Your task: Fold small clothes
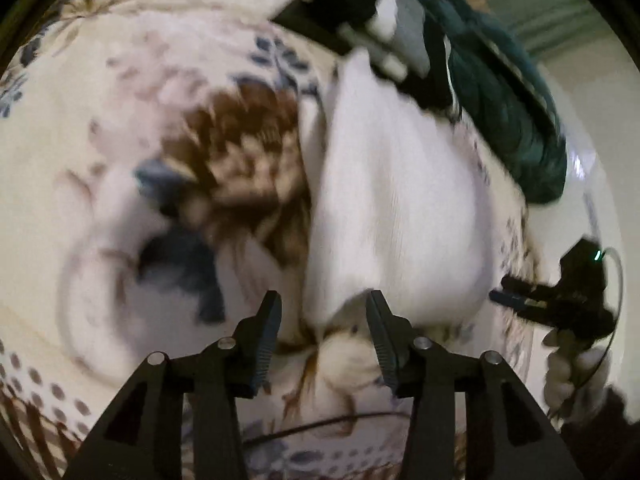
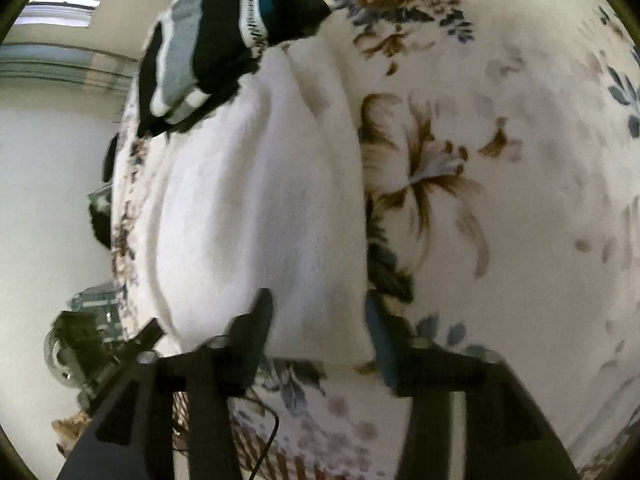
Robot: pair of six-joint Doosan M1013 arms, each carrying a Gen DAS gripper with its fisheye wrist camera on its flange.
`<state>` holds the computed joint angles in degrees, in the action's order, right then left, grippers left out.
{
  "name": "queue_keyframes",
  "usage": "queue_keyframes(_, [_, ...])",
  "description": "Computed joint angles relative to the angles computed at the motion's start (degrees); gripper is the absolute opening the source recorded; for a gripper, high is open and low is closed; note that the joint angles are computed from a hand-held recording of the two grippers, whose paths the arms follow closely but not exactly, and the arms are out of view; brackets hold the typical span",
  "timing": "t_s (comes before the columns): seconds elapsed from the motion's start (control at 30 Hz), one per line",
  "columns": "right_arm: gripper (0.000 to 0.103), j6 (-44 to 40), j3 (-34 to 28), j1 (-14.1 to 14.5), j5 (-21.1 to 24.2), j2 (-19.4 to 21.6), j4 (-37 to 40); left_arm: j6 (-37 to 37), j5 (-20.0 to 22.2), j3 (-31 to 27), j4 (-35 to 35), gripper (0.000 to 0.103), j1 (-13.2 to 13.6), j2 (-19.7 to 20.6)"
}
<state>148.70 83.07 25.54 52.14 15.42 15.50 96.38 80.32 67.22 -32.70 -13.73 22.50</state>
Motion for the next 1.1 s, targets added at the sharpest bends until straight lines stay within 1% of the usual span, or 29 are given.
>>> queue_keyframes(0.03, [0.056, -1.6, 0.1, 0.1, 0.4, 0.0, 1.0, 0.7, -0.6, 0.7, 1.4, 0.041, -0.7, -0.2])
queue_keyframes(0.07, [0.057, -4.3, 0.2, 0.2, 1.2, 0.2, 2.6, 1.2, -1.6, 1.2, 2.5, 0.039, -1.2, -0.4])
queue_keyframes(0.1, [0.057, -5.8, 0.2, 0.2, 2.0, 0.6, 3.5, 2.3, -3.8, 2.1, 3.5, 0.039, -1.9, -0.8])
queue_keyframes(0.13, [0.057, -7.7, 0.0, 0.4, 2.8, 1.2, 4.7, 2.9, -5.7, 2.6, 4.5, 0.024, -2.4, -1.1])
queue_keyframes(0.17, [0.057, -10.1, -0.3, 0.4, 3.6, 2.0, 6.2, 3.6, -7.5, 3.1, 6.3, 0.008, -3.1, -1.4])
queue_keyframes(0.2, [0.055, -10.4, -0.9, 0.7, 4.5, 2.8, 5.6, 3.6, -8.0, 3.0, 7.7, 0.008, -3.6, -1.4])
queue_keyframes(0.23, [0.035, -10.5, -1.1, 1.0, 4.3, 3.2, 4.7, 3.7, -9.2, 3.3, 8.1, 0.007, -3.8, -1.7])
queue_keyframes(0.27, [0.023, -9.6, -1.7, 1.5, 4.5, 3.6, 2.0, 4.1, -10.5, 3.5, 8.8, 0.007, -4.0, -2.2])
queue_keyframes(0.33, [0.014, -8.9, -2.3, 1.7, 5.0, 3.8, 0.8, 5.3, -12.4, 3.5, 11.0, 0.006, -4.1, -3.1])
queue_keyframes(0.4, [0.011, -6.6, -2.7, 2.1, 5.7, 3.2, -2.5, 6.0, -13.4, 3.5, 12.3, 0.006, -3.7, -3.8])
queue_keyframes(0.47, [0.010, -4.1, -2.2, 2.4, 5.6, 2.0, -4.9, 7.0, -12.6, 3.1, 13.1, 0.006, -3.2, -3.4])
queue_keyframes(0.53, [0.009, -3.3, -1.8, 2.3, 5.4, 1.2, -5.7, 7.5, -11.3, 3.0, 13.5, 0.006, -2.8, -2.6])
queue_keyframes(0.6, [0.009, -3.9, -2.0, 2.1, 6.6, 1.5, -5.2, 7.8, -8.9, 2.1, 13.4, 0.007, -2.8, -1.2])
queue_keyframes(0.63, [0.008, -4.1, -2.0, 2.0, 7.9, 1.6, -5.0, 7.1, -7.8, 1.8, 13.1, 0.008, -2.6, -0.8])
queue_keyframes(0.67, [0.008, -4.0, -2.2, 1.9, 9.3, 2.0, -4.7, 5.3, -5.8, 1.1, 10.8, 0.011, -1.8, -0.1])
queue_keyframes(0.7, [0.006, -3.8, -1.7, 1.7, 10.1, 1.8, -4.4, 4.1, -4.0, 0.6, 7.3, 0.011, -0.8, 0.3])
queue_keyframes(0.73, [0.007, -3.5, -1.3, 1.4, 10.6, 1.9, -3.7, 2.5, -3.4, 0.6, 4.7, 0.014, 0.1, 0.2])
queue_keyframes(0.77, [0.007, -4.3, 0.1, 0.5, 9.1, 1.3, -0.5, 0.5, -4.2, 0.8, 3.9, 0.022, 0.6, -0.4])
queue_keyframes(0.8, [0.007, -4.8, 2.0, -0.5, 6.3, 0.2, 3.4, -0.4, -4.5, 0.9, 2.0, 0.025, 1.2, -0.6])
queue_keyframes(0.87, [0.009, -2.6, 4.3, -1.3, 2.8, -2.0, 3.8, -3.1, -6.4, 1.3, -3.1, 0.033, 2.4, -0.7])
queue_keyframes(0.9, [0.025, -1.4, 5.0, -1.5, 0.6, -3.0, 3.2, -4.2, -7.2, 0.9, -4.6, 0.036, 2.6, -0.3])
queue_keyframes(0.93, [0.052, -0.6, 5.3, -1.9, -0.2, -3.5, 2.9, -5.2, -7.9, 0.4, -5.1, 0.038, 2.5, 0.2])
queue_keyframes(0.97, [0.060, 1.3, 5.7, -2.3, -1.8, -4.0, 2.2, -5.8, -9.1, -0.2, -5.6, 0.038, 2.2, 0.7])
queue_keyframes(1.0, [0.062, 2.3, 6.5, -2.7, -4.8, -4.3, 2.2, -6.9, -9.9, -1.6, -4.7, 0.038, 1.5, 1.7])
queue_keyframes(1.03, [0.062, 2.4, 7.0, -3.1, -7.3, -4.3, 3.0, -8.2, -10.0, -3.0, -3.5, 0.038, 0.9, 2.6])
queue_keyframes(1.07, [0.062, 2.3, 6.9, -3.8, -9.2, -3.7, 3.8, -8.7, -10.3, -4.6, -3.8, 0.038, 0.5, 3.5])
queue_keyframes(1.1, [0.062, 2.3, 6.3, -4.1, -9.7, -3.0, 3.7, -9.0, -10.4, -6.9, -4.2, 0.038, 0.0, 4.9])
